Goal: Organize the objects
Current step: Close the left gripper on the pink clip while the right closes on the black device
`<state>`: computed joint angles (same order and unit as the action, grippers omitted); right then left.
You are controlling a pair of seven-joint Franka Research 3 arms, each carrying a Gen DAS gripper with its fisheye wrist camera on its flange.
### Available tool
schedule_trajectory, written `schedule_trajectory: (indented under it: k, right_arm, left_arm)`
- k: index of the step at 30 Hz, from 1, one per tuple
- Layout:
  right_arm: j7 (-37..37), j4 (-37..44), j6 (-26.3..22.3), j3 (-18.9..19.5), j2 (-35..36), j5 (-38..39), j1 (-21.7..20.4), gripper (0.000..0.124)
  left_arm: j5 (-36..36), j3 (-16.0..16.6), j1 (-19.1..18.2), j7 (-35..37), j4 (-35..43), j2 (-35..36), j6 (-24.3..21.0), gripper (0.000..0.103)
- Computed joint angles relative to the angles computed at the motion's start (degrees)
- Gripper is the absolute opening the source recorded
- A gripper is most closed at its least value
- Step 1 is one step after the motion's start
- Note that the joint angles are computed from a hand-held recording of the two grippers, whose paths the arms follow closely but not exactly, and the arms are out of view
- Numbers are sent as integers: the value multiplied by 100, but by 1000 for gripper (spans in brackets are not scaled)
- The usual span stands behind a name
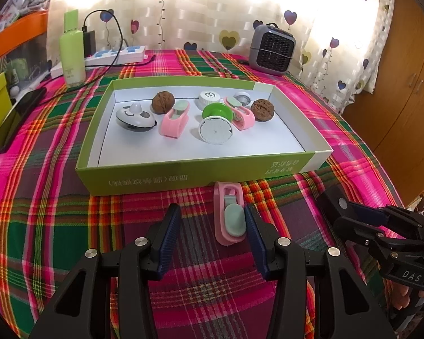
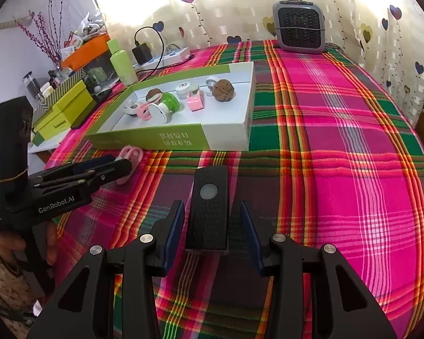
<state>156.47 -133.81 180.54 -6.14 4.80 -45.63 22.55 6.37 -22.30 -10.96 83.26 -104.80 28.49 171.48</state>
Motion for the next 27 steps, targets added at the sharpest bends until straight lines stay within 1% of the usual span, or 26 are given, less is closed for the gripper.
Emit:
schedule_trajectory:
  k: [2, 7, 11, 12, 16, 18, 21, 25, 27]
  right_arm:
    - [145, 95, -178, -28, 19, -222, 59, 42]
    - [178, 250, -537, 161, 55, -369, -32, 42]
    - [286, 385, -883, 279, 84, -517, -72, 42]
    - [328, 416, -966, 306, 90, -572, -79, 42]
    - [379, 399, -977, 389, 70, -624, -170, 42]
    - [408, 394, -982, 414, 64, -645, -195, 42]
    - [477, 441, -1154, 452, 65, -721, -186, 38]
    - [514, 417, -1088, 475, 56, -720, -246, 36]
    - [519, 424, -1103, 489, 57, -718, -252, 35]
  left_arm:
    - [39, 64, -58, -40, 61, 22, -34, 45]
    - [116, 168, -157, -128, 129, 47, -62, 45]
    - [442, 569, -531, -430, 257, 67, -145, 45]
    - [513, 628, -585, -491, 287, 77, -163, 45]
    - [651, 660, -608, -603, 343, 107, -191, 45]
    - [757, 746, -687, -693, 400, 132, -225, 45]
    - [926, 877, -810, -857, 440, 145, -249, 45]
    - [1040, 899, -828, -958, 518, 187, -291, 44]
    - [1115, 966, -878, -1050, 541, 193, -306, 42]
